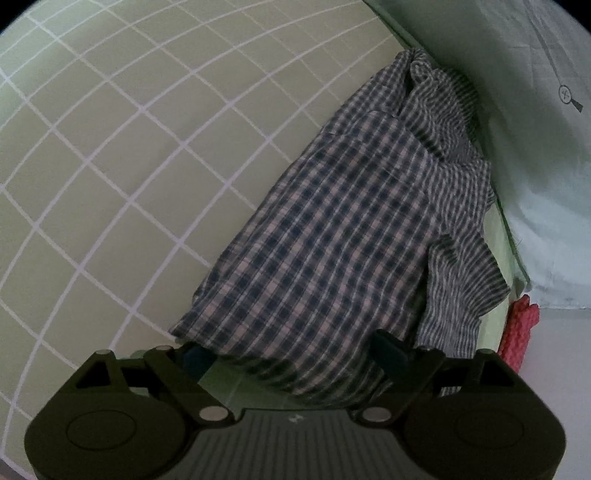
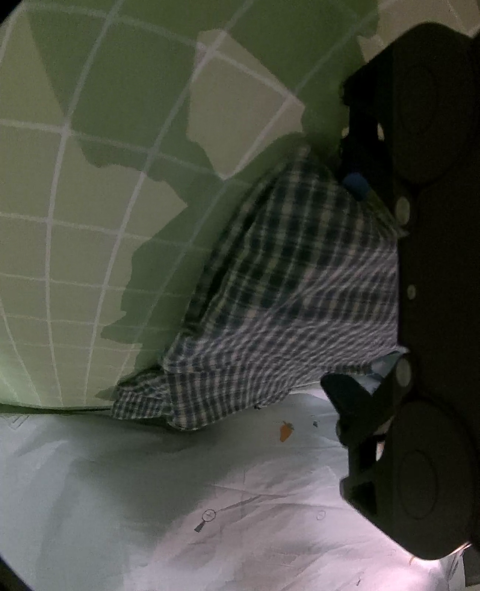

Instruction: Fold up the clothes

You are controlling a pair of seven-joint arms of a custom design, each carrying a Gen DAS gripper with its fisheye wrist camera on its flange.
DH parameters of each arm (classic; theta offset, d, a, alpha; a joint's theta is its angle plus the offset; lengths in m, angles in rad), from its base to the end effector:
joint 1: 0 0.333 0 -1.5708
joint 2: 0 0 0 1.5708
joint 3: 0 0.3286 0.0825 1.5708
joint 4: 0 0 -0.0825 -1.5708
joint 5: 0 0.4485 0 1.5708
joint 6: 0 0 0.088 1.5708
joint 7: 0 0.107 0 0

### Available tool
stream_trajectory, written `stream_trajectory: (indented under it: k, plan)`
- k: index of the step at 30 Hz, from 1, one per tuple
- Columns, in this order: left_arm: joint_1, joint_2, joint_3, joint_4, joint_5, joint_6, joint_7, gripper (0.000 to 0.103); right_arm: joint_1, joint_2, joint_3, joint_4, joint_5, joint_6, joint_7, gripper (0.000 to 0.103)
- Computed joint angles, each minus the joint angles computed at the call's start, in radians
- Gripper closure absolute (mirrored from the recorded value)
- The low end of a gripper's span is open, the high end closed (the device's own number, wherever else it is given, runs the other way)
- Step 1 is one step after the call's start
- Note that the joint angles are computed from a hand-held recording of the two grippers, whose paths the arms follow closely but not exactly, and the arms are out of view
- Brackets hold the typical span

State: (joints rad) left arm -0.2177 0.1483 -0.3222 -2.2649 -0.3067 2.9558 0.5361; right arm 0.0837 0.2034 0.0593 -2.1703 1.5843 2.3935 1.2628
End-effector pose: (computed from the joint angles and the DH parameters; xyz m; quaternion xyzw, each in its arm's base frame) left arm 0.5417 -0.2994 0.3215 0.8891 -0.3621 0.2651 0.0902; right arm 0.6068 0.0957 0.2737 -0.3175 0.8096 0.3159 0.3794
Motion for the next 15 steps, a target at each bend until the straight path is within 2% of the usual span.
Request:
stream_trajectory:
  k: [1, 2, 3, 5, 6, 7, 10, 13, 15]
  plan:
    - [0.001, 0.000, 0.000, -0.001, -0.002, 0.003, 0.001, 0.018, 0.002, 0.003, -0.001, 0.004, -0.018, 0.008, 0.012, 0.035]
    - [-0.001, -0.002, 0.002, -0.003, 0.004, 0.004, -0.005, 0.021, 0.005, 0.006, -0.004, 0.007, -0.058, 0.017, 0.040, 0.054]
    - [-0.003, -0.006, 0.005, -0.007, 0.011, 0.004, -0.011, 0.029, 0.007, 0.008, -0.005, 0.009, -0.086, 0.022, 0.061, 0.065]
    - [0.006, -0.016, -0.006, -0.021, -0.017, 0.018, 0.010, 0.045, 0.005, 0.007, -0.003, 0.007, -0.102, 0.026, 0.073, 0.073]
    - [0.010, -0.022, -0.013, -0.030, -0.038, 0.028, 0.023, 0.054, 0.005, 0.004, -0.002, 0.005, -0.111, 0.029, 0.073, 0.082]
    - [0.012, -0.028, -0.018, -0.038, -0.059, 0.038, 0.033, 0.063, 0.006, -0.002, -0.001, 0.002, -0.122, 0.033, 0.064, 0.085]
    - [0.002, -0.053, -0.020, -0.063, -0.084, 0.066, 0.045, 0.079, 0.009, -0.028, -0.001, -0.013, -0.144, 0.040, 0.027, 0.091]
    - [-0.031, -0.085, 0.003, -0.092, -0.026, 0.096, -0.007, 0.086, 0.009, -0.069, -0.008, -0.043, -0.139, 0.040, -0.021, 0.093]
    - [-0.059, -0.110, 0.021, -0.116, 0.050, 0.110, -0.083, 0.087, 0.010, -0.104, -0.017, -0.075, -0.127, 0.034, -0.057, 0.094]
